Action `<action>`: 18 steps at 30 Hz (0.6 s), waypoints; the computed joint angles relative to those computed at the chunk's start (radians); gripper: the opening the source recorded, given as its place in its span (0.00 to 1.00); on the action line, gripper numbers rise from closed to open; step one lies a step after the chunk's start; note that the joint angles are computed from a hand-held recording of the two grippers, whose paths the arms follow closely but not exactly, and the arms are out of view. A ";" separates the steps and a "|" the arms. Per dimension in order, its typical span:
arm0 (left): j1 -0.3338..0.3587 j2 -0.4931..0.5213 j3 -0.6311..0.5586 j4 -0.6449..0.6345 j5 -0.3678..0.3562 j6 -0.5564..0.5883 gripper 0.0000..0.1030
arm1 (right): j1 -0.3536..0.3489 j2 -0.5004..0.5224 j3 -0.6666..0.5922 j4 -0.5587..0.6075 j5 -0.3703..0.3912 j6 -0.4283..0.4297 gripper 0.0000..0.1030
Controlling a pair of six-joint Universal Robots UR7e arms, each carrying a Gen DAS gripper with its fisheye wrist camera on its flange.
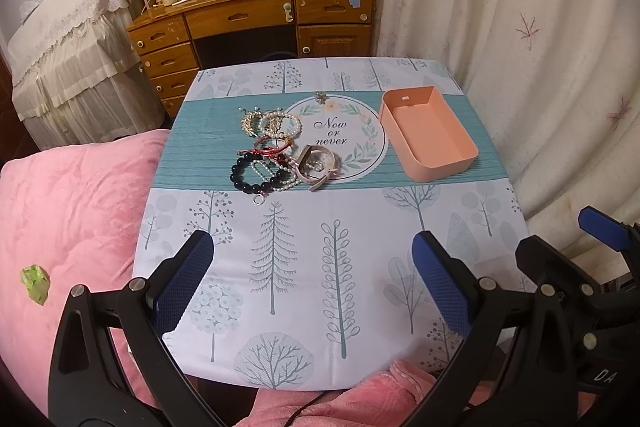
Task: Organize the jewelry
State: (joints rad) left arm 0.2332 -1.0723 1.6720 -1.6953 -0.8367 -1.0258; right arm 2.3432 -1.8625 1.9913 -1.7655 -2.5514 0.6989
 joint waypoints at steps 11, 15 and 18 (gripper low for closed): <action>0.001 -0.022 0.042 -0.029 -0.014 -0.005 0.96 | -0.006 0.000 0.001 0.021 0.005 0.013 1.00; 0.001 -0.020 0.040 -0.027 -0.013 -0.006 0.96 | -0.007 -0.001 0.001 0.021 0.008 0.013 1.00; 0.000 -0.023 0.043 -0.027 -0.012 -0.009 0.96 | -0.006 0.000 0.002 0.028 0.008 0.020 1.00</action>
